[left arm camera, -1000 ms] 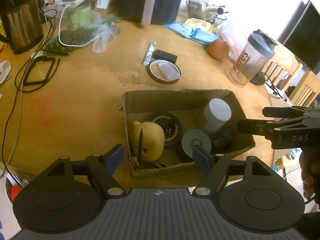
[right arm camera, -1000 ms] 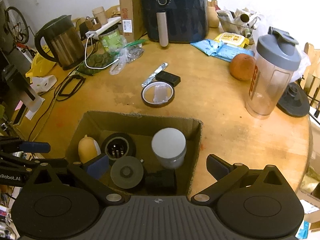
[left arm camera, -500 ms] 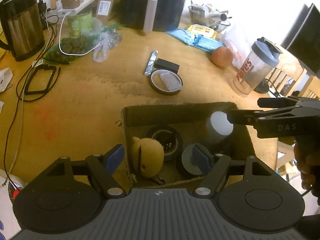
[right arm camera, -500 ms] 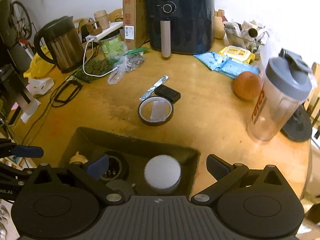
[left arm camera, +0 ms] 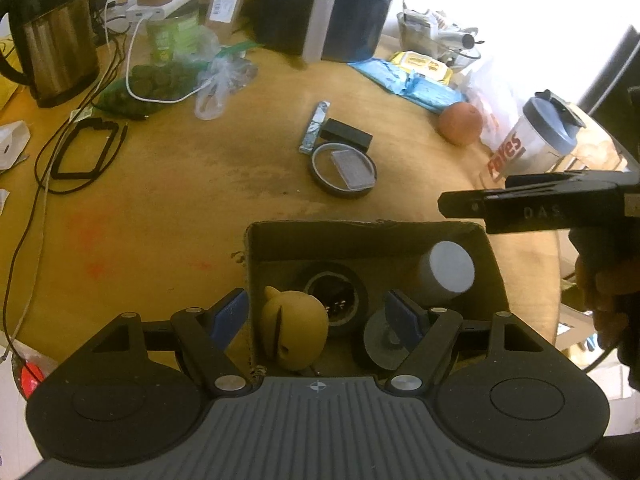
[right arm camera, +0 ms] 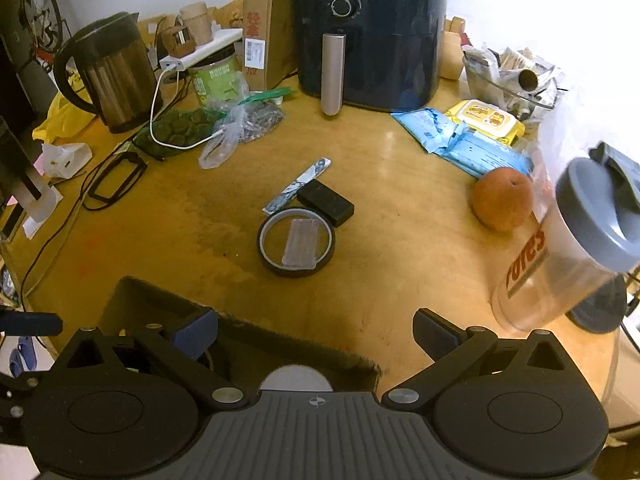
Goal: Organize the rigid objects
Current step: 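Move the right gripper from the box to the clear plastic tray in the ring, then close the right gripper on the clear plastic tray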
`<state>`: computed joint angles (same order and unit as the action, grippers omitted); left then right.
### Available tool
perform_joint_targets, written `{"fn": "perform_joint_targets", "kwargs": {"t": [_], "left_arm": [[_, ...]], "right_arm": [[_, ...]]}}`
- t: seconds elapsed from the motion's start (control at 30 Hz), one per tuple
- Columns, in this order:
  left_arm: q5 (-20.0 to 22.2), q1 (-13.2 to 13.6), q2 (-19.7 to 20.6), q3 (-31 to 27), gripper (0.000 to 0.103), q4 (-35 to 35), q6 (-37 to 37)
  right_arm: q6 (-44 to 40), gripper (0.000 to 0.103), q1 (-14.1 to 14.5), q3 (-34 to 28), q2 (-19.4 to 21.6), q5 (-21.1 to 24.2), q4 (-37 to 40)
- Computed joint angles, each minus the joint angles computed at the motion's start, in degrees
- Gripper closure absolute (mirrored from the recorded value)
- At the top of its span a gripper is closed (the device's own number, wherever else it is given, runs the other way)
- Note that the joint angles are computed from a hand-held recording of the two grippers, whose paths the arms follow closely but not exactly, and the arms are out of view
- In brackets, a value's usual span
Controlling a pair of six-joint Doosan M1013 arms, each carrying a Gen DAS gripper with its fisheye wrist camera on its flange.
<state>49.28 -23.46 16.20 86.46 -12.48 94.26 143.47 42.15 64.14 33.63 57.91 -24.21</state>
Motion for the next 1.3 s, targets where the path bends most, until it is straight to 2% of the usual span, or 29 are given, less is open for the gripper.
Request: {"fn": "perform_joint_targets", "kwargs": {"t": [0.53, 0.77, 1.1, 1.17, 1.3], "left_arm": [[1.12, 0.61, -0.15, 0.10, 0.028, 4.40, -8.48], [1.39, 0.93, -0.35, 0.29, 0.028, 5.69, -11.06], [1.19, 1.28, -1.07, 1.10, 0.028, 7.52, -15.07], [1.09, 1.39, -1.28, 1.36, 0.028, 7.92, -16.04], [1.22, 1.61, -1.55, 1.67, 0.028, 8.94, -18.19]], "right_arm": [[-10.62, 0.000, -2.66, -7.76, 5.25, 2.93, 7.90], [-12.78, 0.000, -3.94, -9.75, 6.74, 2.25, 10.27], [-19.49, 0.001, -5.95, -13.62, 9.95, 3.67, 16.25], [-20.34, 0.010, -6.20, -14.09, 10.46, 3.66, 16.81], [-22.45, 0.019, -6.89, -14.39, 11.09, 2.62, 18.94]]}}
